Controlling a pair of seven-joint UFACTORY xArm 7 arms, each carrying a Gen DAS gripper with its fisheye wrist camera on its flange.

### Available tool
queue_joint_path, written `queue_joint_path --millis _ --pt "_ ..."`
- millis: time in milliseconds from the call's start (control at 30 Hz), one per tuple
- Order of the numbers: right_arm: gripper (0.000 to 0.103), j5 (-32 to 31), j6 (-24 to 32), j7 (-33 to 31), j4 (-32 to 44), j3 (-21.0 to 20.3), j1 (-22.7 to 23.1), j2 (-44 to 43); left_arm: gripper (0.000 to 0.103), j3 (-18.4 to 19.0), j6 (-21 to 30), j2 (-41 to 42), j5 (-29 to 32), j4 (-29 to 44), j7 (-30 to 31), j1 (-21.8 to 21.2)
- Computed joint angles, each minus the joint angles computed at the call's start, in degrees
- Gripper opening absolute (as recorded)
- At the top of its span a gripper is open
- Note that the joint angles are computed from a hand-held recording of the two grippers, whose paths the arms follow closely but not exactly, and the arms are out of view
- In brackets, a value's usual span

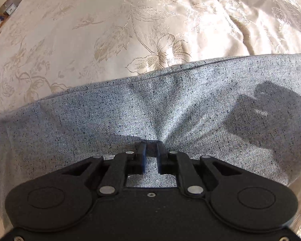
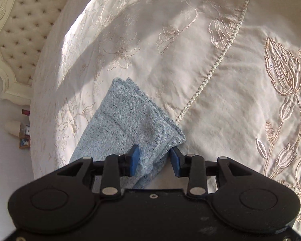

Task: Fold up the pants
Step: 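Grasp the folded trouser leg end with the right gripper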

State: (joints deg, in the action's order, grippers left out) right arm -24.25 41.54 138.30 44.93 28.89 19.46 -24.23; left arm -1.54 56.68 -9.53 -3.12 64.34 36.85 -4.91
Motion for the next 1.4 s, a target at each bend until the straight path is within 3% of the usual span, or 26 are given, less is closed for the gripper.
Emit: queue_joint_path --millis 133,333,600,700,800,833,900,933,1033,1167,1267,1400 --pt "0.036 0.33 -1.51 3.39 -2.18 0.33 -0.63 -2.02 0.017 -0.02 0.86 0.37 -0.19 0.7 -0.73 0.06" --pt "0.036 3.08 5.89 1.16 0.53 2.13 1.63 -2.99 0.015 -0.08 -0.02 0.23 -0.26 0.04 -0.46 0.06" --pt "0.039 -2.68 1.45 0.54 -1.96 0.41 -1.49 -2.04 0.015 0.36 0.94 2.56 -1.06 2.66 0.66 0.36" --pt "0.039 -5.07 -0.44 -3.15 -2.69 -1.05 -2.5 -2.28 0.015 0.32 2.39 3.51 -1.24 4.43 1.29 0.52" --pt "0.039 -5.06 -7.14 -8.27 -5.15 -3.78 -2.7 -2.93 0.016 0.47 6.98 4.93 -3.29 9.07 0.91 0.7" --pt "0.035 -4.15 -8.72 -10.61 -5.62 -4.62 -2.48 -3.05 0.017 0.67 8.55 5.42 -5.43 10.77 1.45 0.77" --pt "0.014 -2.67 -9.57 -14.93 -5.6 -4.98 -2.38 -3.44 0.022 0.19 9.05 6.28 -6.97 13.05 1.82 0.48" --pt "0.009 -1.48 -9.23 -17.24 -5.25 -5.2 -2.09 -3.48 0.022 -0.33 8.27 6.87 -6.69 13.81 1.54 0.11" --pt "0.008 -0.44 -8.9 -18.53 -4.83 -3.34 -3.61 -4.84 0.022 -1.76 5.92 10.26 -5.81 16.4 -0.98 -1.21" --pt "0.008 0.52 -6.74 -20.96 -2.49 -1.92 -4.87 -5.37 0.021 -2.99 4.23 16.35 0.27 19.61 -8.28 -3.45" --pt "0.008 0.93 -6.85 -21.97 -1.39 -1.44 -5.57 -6.58 0.021 -3.32 1.87 17.76 3.54 19.76 -8.47 -4.54" --pt "0.008 2.23 -4.93 -25.43 2.05 -1.37 -5.86 -5.13 0.022 -2.9 4.31 16.04 -0.5 21.6 -6.72 -3.25"
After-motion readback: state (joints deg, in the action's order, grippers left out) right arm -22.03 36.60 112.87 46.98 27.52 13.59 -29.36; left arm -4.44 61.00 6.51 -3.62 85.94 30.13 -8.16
